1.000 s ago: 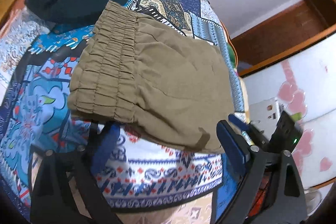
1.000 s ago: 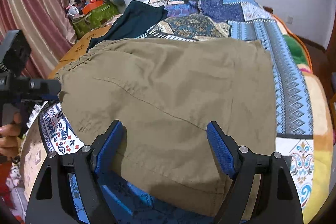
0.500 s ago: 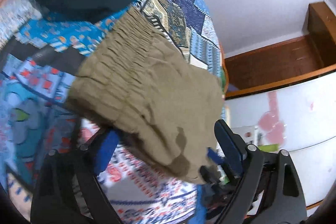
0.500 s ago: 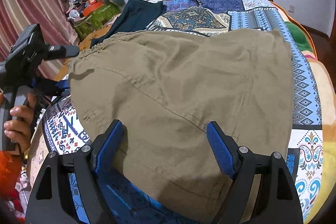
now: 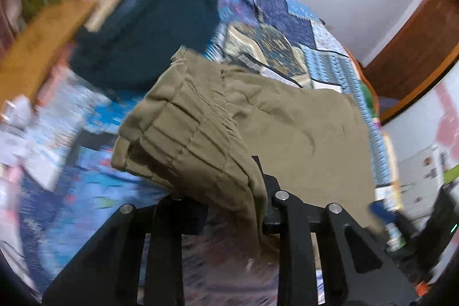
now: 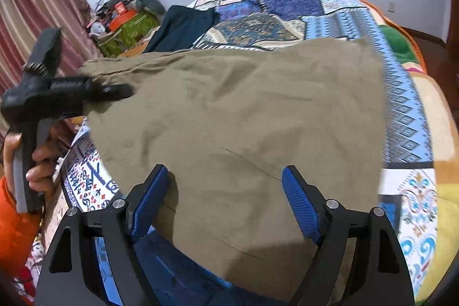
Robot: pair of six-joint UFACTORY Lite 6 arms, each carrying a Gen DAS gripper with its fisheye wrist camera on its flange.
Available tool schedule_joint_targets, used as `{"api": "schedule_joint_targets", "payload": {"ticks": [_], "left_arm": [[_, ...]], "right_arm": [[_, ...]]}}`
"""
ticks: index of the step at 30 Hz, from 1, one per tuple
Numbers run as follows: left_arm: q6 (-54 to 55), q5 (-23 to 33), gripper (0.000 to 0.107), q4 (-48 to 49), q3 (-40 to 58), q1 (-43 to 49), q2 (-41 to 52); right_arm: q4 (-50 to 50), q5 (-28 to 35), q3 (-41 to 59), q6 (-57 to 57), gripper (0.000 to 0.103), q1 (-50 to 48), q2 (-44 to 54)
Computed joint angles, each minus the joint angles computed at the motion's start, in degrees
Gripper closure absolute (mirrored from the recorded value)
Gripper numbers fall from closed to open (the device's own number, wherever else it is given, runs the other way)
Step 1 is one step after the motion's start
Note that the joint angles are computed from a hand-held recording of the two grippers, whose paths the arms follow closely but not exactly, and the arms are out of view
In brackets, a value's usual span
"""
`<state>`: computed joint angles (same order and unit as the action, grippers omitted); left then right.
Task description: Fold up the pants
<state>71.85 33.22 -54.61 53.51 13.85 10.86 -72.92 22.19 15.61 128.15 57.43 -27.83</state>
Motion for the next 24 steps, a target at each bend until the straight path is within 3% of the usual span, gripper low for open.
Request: {"api": "schedule_joint_targets", "payload": {"ticks": [3,6,12,14,19,24], "left_arm": [[9.25,-4.52,0.082,-1.92,-6.56,5.14,-9.06],[20.54,-7.8,0.082,-6.87,-11.96,8.95,-16.41],[47.61,-16.5,0.084,-28.51,-23.27,4.11,-31.97],[46.07,-17.07,0.084,-27.82,-23.66,1.36,-34.59],[29.41,-13.9,0.084,-14.77,-21.33,-5.22,-38.25],[14.09,-6.1,0.085,-3.11,-16.12,-10.82,-36.26]], "right_arm": [[6.41,3.45,-0.65,-5.26,0.024,2.79,-1.83],[6.78,4.39,-1.41,-4.97,0.024,5.27,-3.51],[2.93,5.47,2.58,-1.76,0.025,7.35,2.57],[1.72,4.42,2.23,-0.4,0.025,6.62,2.67],[2.02,4.1,-0.09,0.96,0.025,6.43,0.38],[-0.28,2.61,-2.15,4.32,0.025,5.57,-1.35]]}}
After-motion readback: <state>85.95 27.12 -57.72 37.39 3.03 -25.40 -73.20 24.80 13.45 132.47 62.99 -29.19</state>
